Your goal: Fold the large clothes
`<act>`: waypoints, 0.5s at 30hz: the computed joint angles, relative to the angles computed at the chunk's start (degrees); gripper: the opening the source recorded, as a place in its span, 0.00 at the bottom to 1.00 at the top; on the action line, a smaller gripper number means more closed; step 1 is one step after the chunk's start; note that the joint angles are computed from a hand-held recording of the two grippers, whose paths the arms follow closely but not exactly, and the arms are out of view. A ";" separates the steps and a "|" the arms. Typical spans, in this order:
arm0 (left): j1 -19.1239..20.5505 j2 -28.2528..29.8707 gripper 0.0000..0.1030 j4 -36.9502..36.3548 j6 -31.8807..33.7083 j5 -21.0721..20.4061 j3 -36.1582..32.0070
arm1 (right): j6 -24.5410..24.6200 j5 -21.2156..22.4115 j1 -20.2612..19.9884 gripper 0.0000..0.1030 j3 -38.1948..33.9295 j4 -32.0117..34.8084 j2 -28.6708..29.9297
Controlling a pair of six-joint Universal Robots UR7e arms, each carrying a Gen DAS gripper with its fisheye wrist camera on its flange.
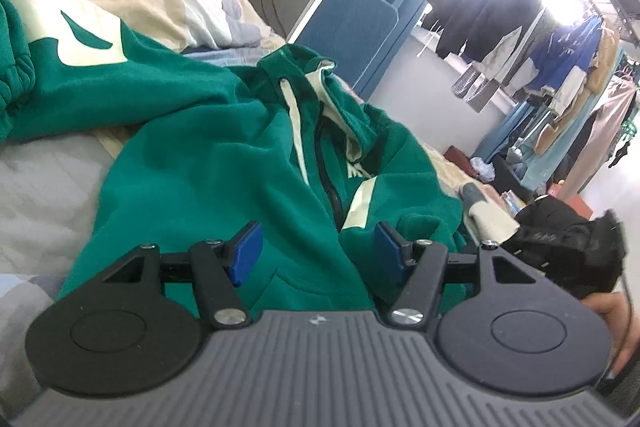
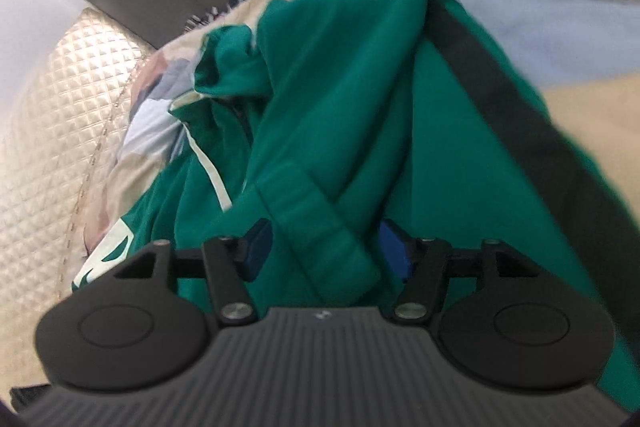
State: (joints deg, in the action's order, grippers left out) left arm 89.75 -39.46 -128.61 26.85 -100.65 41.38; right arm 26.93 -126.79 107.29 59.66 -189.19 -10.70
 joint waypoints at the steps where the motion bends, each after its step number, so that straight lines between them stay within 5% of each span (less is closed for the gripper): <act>1: 0.13 -0.39 0.65 -0.30 -0.29 -0.45 0.44 | 1.35 0.03 -0.16 0.61 -0.23 1.00 0.14; 8: 0.32 -2.49 0.65 -1.06 0.66 -0.62 2.90 | 0.14 1.35 -0.41 0.60 -2.89 1.51 2.26; 10: 0.38 -2.65 0.65 -0.81 0.59 -0.72 2.97 | -2.66 1.24 0.11 0.36 -3.00 -0.24 2.58; 11: 0.43 -2.66 0.65 -0.73 0.57 -0.94 2.85 | -4.51 0.28 0.56 0.11 -3.71 -0.64 3.00; 15: 0.64 -2.79 0.65 -0.92 0.91 -2.71 2.53 | -10.40 5.51 1.16 0.09 -1.67 -5.87 2.30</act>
